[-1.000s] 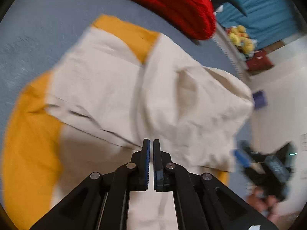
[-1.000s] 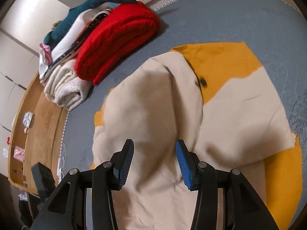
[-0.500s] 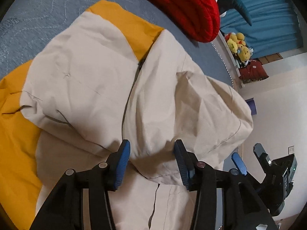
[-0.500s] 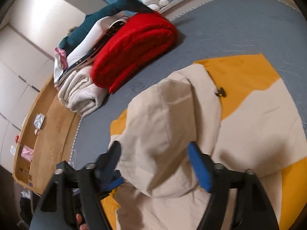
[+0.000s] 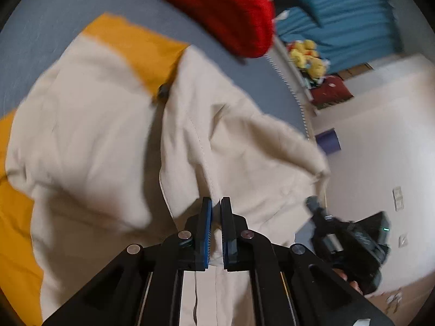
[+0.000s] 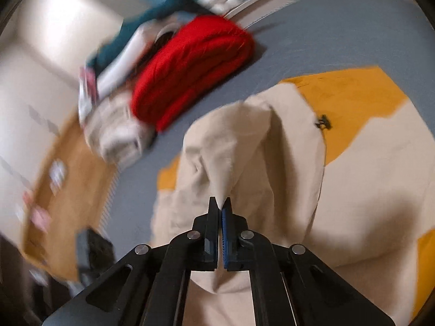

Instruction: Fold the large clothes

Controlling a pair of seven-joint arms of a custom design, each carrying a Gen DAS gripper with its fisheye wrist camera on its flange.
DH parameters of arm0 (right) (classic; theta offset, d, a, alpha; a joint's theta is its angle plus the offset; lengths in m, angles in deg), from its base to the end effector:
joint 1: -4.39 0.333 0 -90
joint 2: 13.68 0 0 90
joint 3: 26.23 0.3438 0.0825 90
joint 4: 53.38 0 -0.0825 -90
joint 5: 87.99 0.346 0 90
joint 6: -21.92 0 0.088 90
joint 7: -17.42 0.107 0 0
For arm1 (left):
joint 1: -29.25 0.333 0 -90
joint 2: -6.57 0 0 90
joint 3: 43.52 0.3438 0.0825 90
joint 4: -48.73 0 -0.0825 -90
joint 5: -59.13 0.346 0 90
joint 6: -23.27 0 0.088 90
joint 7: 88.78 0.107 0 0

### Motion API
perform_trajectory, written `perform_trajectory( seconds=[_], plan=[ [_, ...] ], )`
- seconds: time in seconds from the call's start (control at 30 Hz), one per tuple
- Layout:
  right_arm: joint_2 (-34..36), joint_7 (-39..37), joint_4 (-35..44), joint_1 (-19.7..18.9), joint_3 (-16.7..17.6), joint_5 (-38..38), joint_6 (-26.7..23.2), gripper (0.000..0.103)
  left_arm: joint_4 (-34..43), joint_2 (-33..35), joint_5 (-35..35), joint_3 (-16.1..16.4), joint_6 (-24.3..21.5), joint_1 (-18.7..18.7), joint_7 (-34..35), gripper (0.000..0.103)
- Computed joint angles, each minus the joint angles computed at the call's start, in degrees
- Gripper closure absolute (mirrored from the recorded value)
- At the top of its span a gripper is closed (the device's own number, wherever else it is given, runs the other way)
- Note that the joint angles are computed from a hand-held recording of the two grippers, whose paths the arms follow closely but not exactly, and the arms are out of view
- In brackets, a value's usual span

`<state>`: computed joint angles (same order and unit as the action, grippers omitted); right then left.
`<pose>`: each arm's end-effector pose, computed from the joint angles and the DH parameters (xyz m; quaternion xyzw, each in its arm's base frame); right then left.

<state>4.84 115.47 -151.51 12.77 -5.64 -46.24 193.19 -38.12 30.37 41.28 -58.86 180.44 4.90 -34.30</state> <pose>0.6162 0.2460 0.5512 -0.4876 0.7205 0.0396 0.4915 0.5726 -0.4071 0.5646 0.7111 -0.5626 0.4084 0.1047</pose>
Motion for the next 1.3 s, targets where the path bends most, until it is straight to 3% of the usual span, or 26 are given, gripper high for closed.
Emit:
perform_trajectory(
  seconds=[0.07, 0.13, 0.2, 0.27, 0.3, 0.37, 0.43, 0.47, 0.5, 0.57, 0.63, 0.7, 0.73, 0.83, 0.87, 0.9, 1.0, 1.03, 1.13, 1.2, 1.3],
  plan=[
    [-0.87, 7.62, -2.53, 2.28, -3.60, -1.81, -0.52, 0.101, 1.93, 0.80, 3.40, 1.72, -3.62, -1.44, -1.28, 0.099],
    [-0.37, 21.65, -3.38, 6.69, -10.79, -11.21, -8.90, 0.101, 5.27, 3.13, 5.44, 2.80, -13.52, -2.08, -4.49, 0.101],
    [1.21, 26.59, -3.18, 5.67, -10.55, -11.94, -15.52, 0.100, 6.48, 4.77, 5.52, 2.45, -18.54, -1.60, -5.55, 0.101],
    [2.10, 27.19, -2.93, 4.88, -9.62, -11.70, -16.93, 0.100, 6.75, 5.39, 5.57, 2.41, -19.40, -1.33, -6.32, 0.098],
    [2.26, 27.80, -2.07, 5.23, -10.06, -13.66, -17.76, 0.095, 7.35, 5.48, 5.98, 2.60, -19.79, -1.37, -6.80, 0.098],
    [1.80, 32.13, 0.38, 8.14, -13.46, -23.04, -20.23, 0.090, 8.40, 5.31, 7.41, 3.04, -20.14, -1.60, -7.21, 0.098],
    [0.43, 38.75, 1.05, 11.40, -17.14, -33.12, -21.16, 0.074, 9.00, 4.68, 9.06, 3.45, -20.42, -1.88, -7.29, 0.096],
    [-0.59, 42.95, 0.79, 13.22, -19.18, -38.87, -20.48, 0.060, 8.26, 4.08, 9.47, 3.52, -19.86, -1.88, -7.40, 0.096],
    [-1.24, 45.79, 0.59, 14.32, -20.40, -43.31, -19.30, 0.054, 7.89, 3.37, 10.80, 4.06, -18.95, -2.41, -8.09, 0.096],
    [-1.14, 45.60, 1.34, 13.65, -19.88, -46.95, -16.96, 0.053, 7.28, 2.45, 13.50, 4.50, -16.77, -3.42, -8.27, 0.095],
    [0.64, 37.63, 3.76, 9.76, -15.21, -43.74, -14.32, 0.050, 8.68, 2.85, 15.26, 3.82, -15.01, -3.99, -5.93, 0.091],
    [3.21, 27.29, 6.63, 4.86, -9.02, -35.84, -15.92, 0.047, 8.39, 3.20, 13.50, 1.58, -13.28, -3.12, -1.47, 0.091],
    [4.49, 24.78, 8.12, 4.10, -8.05, -33.52, -17.78, 0.047, 9.21, 4.15, 11.75, 0.16, -13.30, -2.60, 1.21, 0.091],
    [5.89, 27.08, 9.63, 6.67, -11.57, -35.35, -20.24, 0.049, 13.51, 8.03, 8.65, -1.10, -16.83, -2.98, 5.00, 0.091],
    [5.92, 26.47, 8.96, 5.92, -10.97, -33.58, -18.90, 0.069, 14.05, 8.73, 8.41, -0.63, -18.36, -3.47, 4.87, 0.091],
    [5.43, 25.52, 7.17, 4.73, -9.68, -30.63, -16.45, 0.096, 14.85, 9.45, 8.30, -0.16, -20.08, -3.88, 4.54, 0.091],
    [3.06, 26.79, -0.39, 1.27, -6.51, -19.80, -6.04, 0.100, 17.28, 11.76, 10.10, 0.69, -27.93, -4.34, 1.64, 0.091],
    [2.73, 28.33, -1.94, 0.19, -5.86, -16.75, -5.40, 0.100, 16.03, 11.31, 8.66, 1.50, -26.63, -4.66, 2.12, 0.091],
    [3.08, 32.15, -3.47, -0.81, -6.02, -12.75, -9.23, 0.100, 19.71, 12.49, 9.43, 1.69, -29.78, -4.99, 2.66, 0.091],
    [3.30, 32.71, -2.72, 0.11, -7.29, -14.06, -10.55, 0.091, 20.65, 12.20, 10.08, 1.89, -30.46, -5.09, 3.53, 0.091],
    [1.85, 41.19, 0.08, 7.14, -15.98, -29.57, -14.46, 0.080, 20.06, 10.65, 10.52, 2.15, -29.10, -4.84, 4.49, 0.090]
  ],
)
